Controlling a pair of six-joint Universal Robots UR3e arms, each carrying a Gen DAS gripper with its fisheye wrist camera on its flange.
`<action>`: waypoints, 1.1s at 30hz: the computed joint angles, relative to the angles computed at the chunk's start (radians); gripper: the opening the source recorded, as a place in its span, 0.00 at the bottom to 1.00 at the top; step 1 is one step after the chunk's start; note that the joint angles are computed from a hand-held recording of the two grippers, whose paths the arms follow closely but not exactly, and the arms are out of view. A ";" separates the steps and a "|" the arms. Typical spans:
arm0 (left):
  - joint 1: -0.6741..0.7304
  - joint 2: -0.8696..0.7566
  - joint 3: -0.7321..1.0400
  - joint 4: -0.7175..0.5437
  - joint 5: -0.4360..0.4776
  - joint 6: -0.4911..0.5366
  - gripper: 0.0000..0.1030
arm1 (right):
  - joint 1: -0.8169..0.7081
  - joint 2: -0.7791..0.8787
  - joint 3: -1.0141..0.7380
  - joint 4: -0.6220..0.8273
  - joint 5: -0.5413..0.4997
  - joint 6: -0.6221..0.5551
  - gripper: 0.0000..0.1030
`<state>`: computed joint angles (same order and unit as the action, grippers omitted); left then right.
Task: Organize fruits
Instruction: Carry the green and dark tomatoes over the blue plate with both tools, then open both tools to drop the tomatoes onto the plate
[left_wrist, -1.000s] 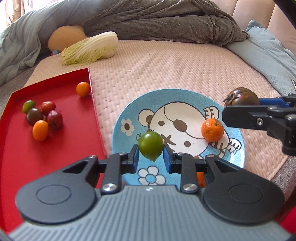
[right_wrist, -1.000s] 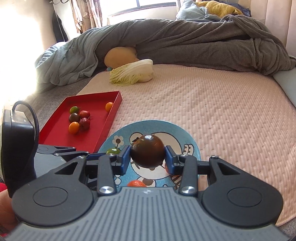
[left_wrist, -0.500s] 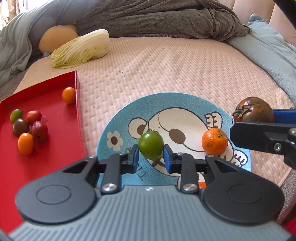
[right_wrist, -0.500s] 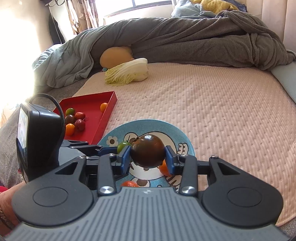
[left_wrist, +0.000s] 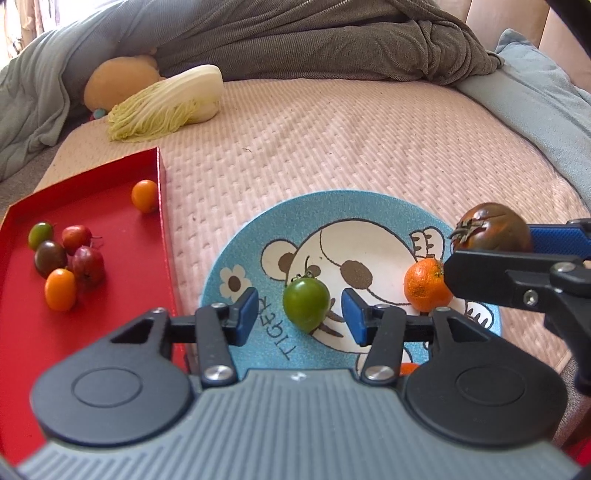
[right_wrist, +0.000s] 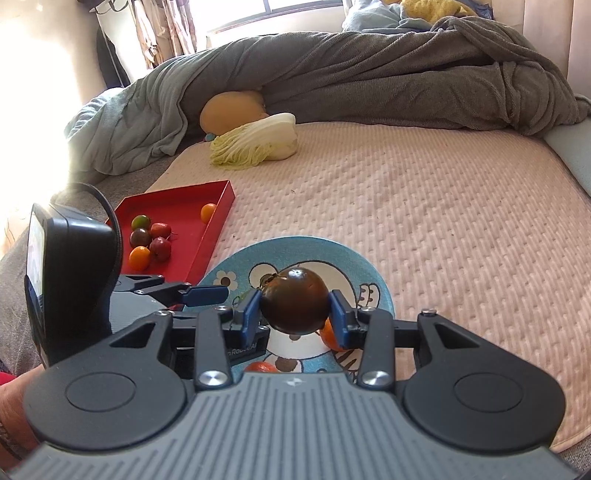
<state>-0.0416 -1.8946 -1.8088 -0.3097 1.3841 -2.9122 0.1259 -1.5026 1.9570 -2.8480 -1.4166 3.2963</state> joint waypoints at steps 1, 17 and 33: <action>-0.001 0.005 -0.001 -0.004 0.004 -0.001 0.51 | -0.002 0.001 0.002 -0.004 0.002 0.003 0.44; 0.024 0.124 -0.096 -0.014 -0.013 0.008 0.51 | -0.015 -0.017 0.021 -0.016 0.002 0.014 0.44; 0.077 0.300 -0.301 0.014 -0.102 0.050 0.51 | -0.005 0.039 0.030 -0.016 -0.011 0.011 0.44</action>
<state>0.0349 -1.5947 -2.1094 -0.2962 1.2819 -2.8620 0.1205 -1.4637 1.9874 -2.8637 -1.4278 3.3070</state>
